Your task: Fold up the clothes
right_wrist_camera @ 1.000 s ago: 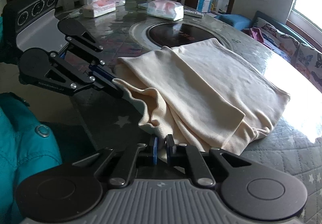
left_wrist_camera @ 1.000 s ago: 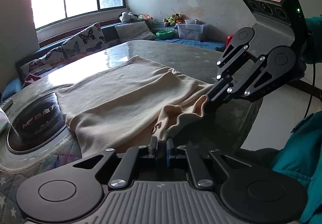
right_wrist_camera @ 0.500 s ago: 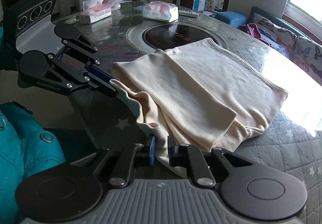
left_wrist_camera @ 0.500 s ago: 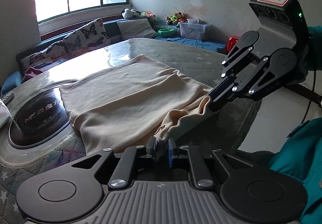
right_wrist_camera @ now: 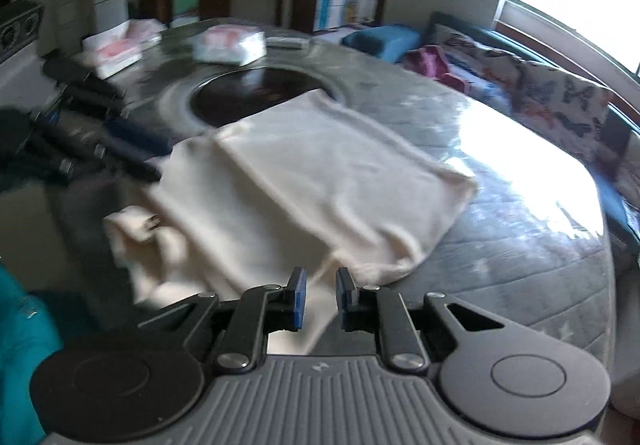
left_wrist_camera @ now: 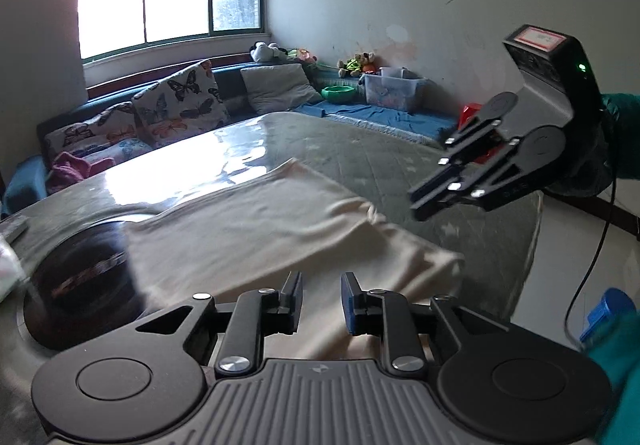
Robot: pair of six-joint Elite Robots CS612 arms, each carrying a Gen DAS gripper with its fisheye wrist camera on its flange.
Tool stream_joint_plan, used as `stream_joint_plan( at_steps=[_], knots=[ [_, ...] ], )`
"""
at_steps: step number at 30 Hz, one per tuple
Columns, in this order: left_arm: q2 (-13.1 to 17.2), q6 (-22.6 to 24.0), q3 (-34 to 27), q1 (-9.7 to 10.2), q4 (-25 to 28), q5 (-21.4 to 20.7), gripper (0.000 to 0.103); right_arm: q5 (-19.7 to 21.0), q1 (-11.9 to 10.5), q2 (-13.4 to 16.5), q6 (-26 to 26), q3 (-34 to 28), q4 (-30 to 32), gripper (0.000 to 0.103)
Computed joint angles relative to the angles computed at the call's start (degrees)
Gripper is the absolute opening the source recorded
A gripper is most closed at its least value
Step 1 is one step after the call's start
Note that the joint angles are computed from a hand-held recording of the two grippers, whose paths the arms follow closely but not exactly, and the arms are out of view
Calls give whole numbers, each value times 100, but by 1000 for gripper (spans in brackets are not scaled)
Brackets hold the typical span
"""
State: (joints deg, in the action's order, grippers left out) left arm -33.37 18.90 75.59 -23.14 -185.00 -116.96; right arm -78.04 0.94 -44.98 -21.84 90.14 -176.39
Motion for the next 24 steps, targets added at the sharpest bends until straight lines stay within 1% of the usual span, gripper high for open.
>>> stream_joint_plan(
  at_steps=[3, 7, 9, 13, 15, 18, 22, 24],
  knots=[
    [195, -99, -370, -149, 225, -52, 23, -189, -48, 197, 145, -339, 1, 14],
    [475, -371, -929, -298, 724, -116, 23, -430, -105, 480, 269, -848, 48, 14],
    [601, -454, -1176, -342, 950, -192, 23, -504, -136, 644, 356, -1147, 108, 14],
    [816, -530, -1589, -391, 1361, -349, 23, -541, -207, 1004, 598, -1795, 421, 14],
    [878, -586, -1708, -396, 1502, -419, 23, -624, -216, 1162, 608, -2063, 567, 15],
    [935, -629, -1817, -395, 1653, -524, 22, -644, -241, 1418, 747, -2483, 814, 15],
    [966, -588, -1902, -403, 1845, -617, 22, -615, -241, 1618, 702, -2789, 1000, 16],
    [970, -563, -1920, -403, 1920, -643, 22, -669, -231, 1702, 668, -2923, 1119, 16]
  ],
)
